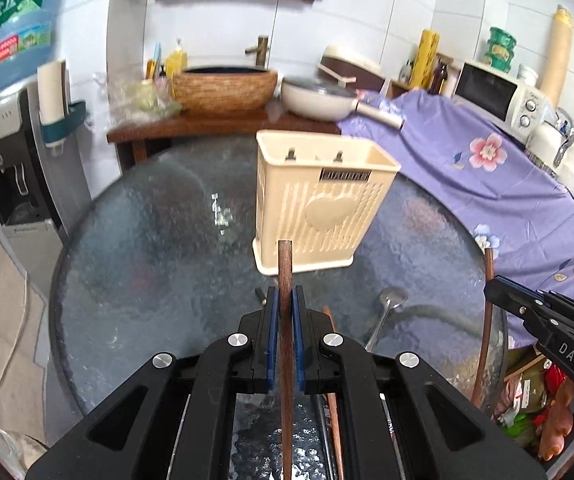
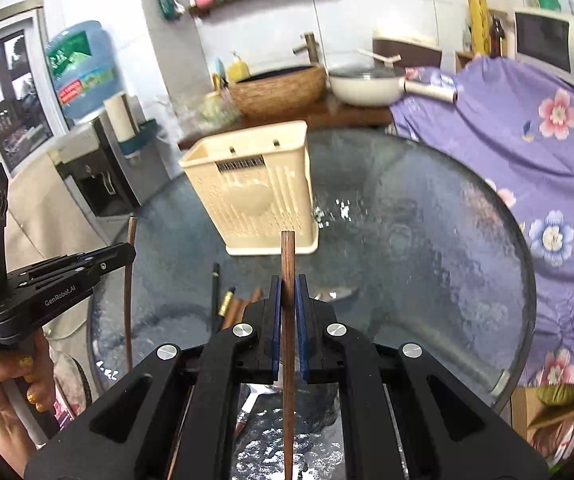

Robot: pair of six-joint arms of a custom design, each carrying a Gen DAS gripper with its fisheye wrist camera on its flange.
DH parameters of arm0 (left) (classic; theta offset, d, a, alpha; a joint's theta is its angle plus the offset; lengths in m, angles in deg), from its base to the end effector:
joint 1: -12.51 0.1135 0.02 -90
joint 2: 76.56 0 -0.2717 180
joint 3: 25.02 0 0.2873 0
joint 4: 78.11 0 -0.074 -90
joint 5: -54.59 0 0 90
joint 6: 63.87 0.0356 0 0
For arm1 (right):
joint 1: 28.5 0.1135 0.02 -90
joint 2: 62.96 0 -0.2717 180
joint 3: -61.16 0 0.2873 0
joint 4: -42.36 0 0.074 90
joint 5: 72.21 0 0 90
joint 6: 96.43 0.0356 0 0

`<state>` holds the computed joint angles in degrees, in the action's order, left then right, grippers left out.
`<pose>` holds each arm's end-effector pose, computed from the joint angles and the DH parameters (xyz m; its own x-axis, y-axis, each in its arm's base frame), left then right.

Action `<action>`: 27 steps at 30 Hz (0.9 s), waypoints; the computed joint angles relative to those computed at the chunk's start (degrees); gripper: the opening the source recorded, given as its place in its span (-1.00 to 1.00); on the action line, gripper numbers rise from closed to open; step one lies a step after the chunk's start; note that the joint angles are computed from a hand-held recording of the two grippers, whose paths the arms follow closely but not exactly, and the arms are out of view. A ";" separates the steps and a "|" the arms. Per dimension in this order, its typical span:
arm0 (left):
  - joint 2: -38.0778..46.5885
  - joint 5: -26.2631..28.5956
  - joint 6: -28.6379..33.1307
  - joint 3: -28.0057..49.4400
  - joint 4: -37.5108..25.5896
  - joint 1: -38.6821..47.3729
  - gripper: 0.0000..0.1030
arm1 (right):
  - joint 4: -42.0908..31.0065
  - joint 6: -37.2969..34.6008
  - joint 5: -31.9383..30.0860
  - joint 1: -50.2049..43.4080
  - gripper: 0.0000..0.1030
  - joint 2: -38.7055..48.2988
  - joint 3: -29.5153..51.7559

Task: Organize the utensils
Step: 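Lift both held chopsticks and carry them over the cream utensil holder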

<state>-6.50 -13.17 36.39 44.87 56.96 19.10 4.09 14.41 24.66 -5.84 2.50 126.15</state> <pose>0.2898 0.0199 0.2923 -0.6641 0.0892 -0.7423 0.2820 0.9494 -0.1381 0.2598 0.1038 0.2899 -0.6451 0.1134 -0.7556 -0.0716 0.9756 0.2075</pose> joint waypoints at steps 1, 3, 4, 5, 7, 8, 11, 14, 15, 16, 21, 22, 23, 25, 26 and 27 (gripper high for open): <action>-0.82 0.01 -0.09 -0.35 0.34 -0.18 -0.87 | -0.16 -0.16 0.11 0.19 -0.86 -0.76 -0.02; -2.03 0.53 0.01 -0.69 0.44 -0.05 -0.87 | -0.46 -0.46 0.00 0.37 -0.86 -2.24 -0.18; -2.56 1.00 0.20 -0.77 0.15 0.23 -0.87 | -0.39 -0.74 0.12 0.47 -0.86 -2.41 -0.14; -3.14 1.45 0.12 -0.88 0.11 0.39 -0.87 | -0.59 -1.02 0.49 0.82 -0.86 -2.78 -0.05; -3.96 1.70 0.03 -1.05 0.23 0.50 -0.87 | -0.67 -1.41 1.00 1.05 -0.86 -3.22 0.03; -4.43 1.67 -0.06 -1.19 0.39 0.52 -0.87 | -0.82 -1.54 1.01 0.98 -0.86 -3.59 0.04; -5.57 2.10 -0.11 -1.55 0.83 1.20 -0.87 | -0.88 -1.98 1.02 0.83 -0.86 -4.53 -0.10; -6.45 3.20 -0.56 -1.43 0.81 1.82 -0.87 | -1.16 -2.44 1.41 1.08 -0.86 -5.48 -0.07; -6.83 3.37 -0.58 -1.43 0.76 1.84 -0.87 | -1.36 -2.64 1.49 1.12 -0.86 -5.73 0.11; -7.15 3.61 -0.65 -1.29 0.76 1.83 -0.87 | -1.46 -2.78 1.38 1.05 -0.86 -5.92 0.19; -8.53 4.44 -1.43 -1.19 1.20 2.17 -0.87 | -1.66 -3.32 1.34 0.65 -0.86 -6.93 0.68; -8.72 4.47 -1.61 -1.11 1.41 2.17 -0.87 | -1.78 -3.45 1.32 0.63 -0.86 -6.95 1.00; -8.81 4.43 -1.96 -0.94 1.60 2.08 -0.87 | -1.83 -3.73 1.29 0.55 -0.86 -7.07 1.32; -8.83 3.82 -2.40 -0.33 2.00 1.63 -0.87 | -1.77 -4.18 1.37 0.43 -0.86 -7.07 1.84; -8.79 3.39 -2.47 0.18 2.12 1.26 -0.87 | -1.74 -4.50 1.37 0.32 -0.86 -7.09 2.21; -8.76 3.12 -2.67 0.62 2.27 0.94 -0.87 | -1.70 -4.88 1.15 0.11 -0.86 -7.04 2.70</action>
<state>-15.25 -10.05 33.72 45.49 59.23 20.04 2.39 9.53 25.81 -5.73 -4.54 128.84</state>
